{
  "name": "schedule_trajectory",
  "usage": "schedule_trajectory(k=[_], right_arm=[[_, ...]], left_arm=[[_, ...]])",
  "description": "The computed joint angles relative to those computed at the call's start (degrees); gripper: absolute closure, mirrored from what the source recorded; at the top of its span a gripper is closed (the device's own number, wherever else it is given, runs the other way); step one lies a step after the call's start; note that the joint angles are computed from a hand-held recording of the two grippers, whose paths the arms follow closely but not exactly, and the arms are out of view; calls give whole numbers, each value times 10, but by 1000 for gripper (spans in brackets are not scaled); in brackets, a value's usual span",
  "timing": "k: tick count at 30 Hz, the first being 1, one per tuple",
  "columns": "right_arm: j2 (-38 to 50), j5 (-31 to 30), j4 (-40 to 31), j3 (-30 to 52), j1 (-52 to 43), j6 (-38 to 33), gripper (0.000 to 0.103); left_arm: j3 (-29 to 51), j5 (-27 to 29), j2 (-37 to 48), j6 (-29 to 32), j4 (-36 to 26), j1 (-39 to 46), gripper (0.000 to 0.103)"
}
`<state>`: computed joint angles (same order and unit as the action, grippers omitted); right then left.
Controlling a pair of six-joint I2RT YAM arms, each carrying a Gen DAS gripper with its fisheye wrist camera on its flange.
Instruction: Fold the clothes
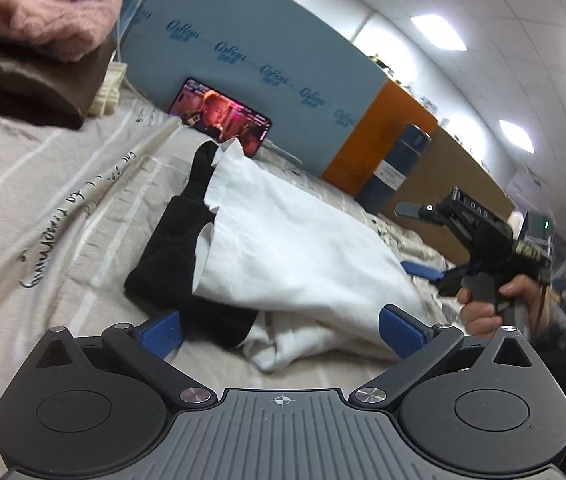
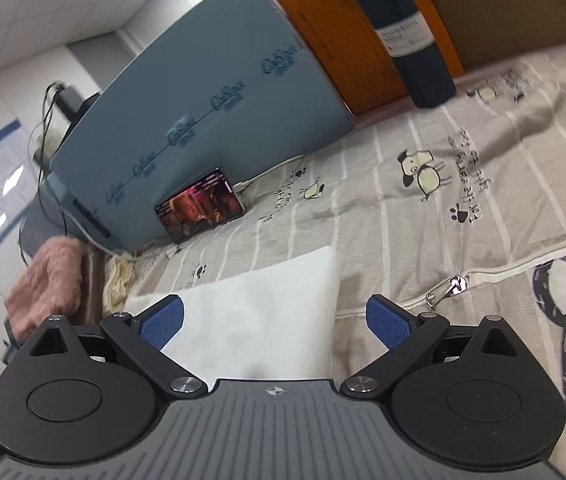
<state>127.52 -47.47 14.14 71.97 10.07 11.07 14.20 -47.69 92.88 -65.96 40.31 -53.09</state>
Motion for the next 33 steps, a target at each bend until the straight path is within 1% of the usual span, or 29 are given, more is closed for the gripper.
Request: schedule_trajectory(k=[3,4,6,9,10,11,13,14,15,16,18,19,20,21,22,23,25,28,30,33], right_arm=[[38,-13,-43,61,5,17,5],[49,-14,-61,79,9,13,5],[68,-27,-78,104,15,11,6],[92,-65,-46,117,21,50,6],[99,-67,-28,119,24,71,6],[101,-64,-21,118,26,75,8],[95,-53,-25,113,31,55,17],[93,-50,-28,111,32,45,32],[90,-46,-34,108,34,36,48],[86,-37,-42,106,36,21,54],[72,-10,-36,86,41,-13,65],[61,-1,-20,69,43,-31,68],[49,3,-2,50,45,-48,74],[36,6,13,32,46,-63,79],[23,4,29,14,47,-76,81],[9,-2,47,-5,47,-85,83],[-16,-23,82,-38,45,-98,86],[-50,-55,135,-81,39,-99,89],[-66,-75,161,-96,32,-90,92],[-78,-98,183,-99,18,-70,94]], left_arm=[[-10,24,30,9,84,30,0],[-10,29,40,10,105,38,0],[-4,38,55,15,125,51,0],[11,43,82,25,151,64,0],[17,43,91,27,156,68,0],[25,41,96,28,152,70,0],[38,35,100,25,138,70,0],[43,29,100,21,130,69,1],[50,26,97,17,108,69,2],[61,19,89,9,72,67,4],[86,1,72,-14,-14,61,16],[97,-8,67,-25,-53,59,21],[111,-16,63,-34,-98,57,38],[124,-26,62,-39,-136,56,59],[133,-33,62,-45,-167,56,69],[135,-35,61,-47,-180,57,78],[131,-34,57,-43,-183,58,81],[155,-60,56,-29,-223,47,83],[173,-83,57,4,-232,41,84],[191,-83,63,83,-196,52,84]])
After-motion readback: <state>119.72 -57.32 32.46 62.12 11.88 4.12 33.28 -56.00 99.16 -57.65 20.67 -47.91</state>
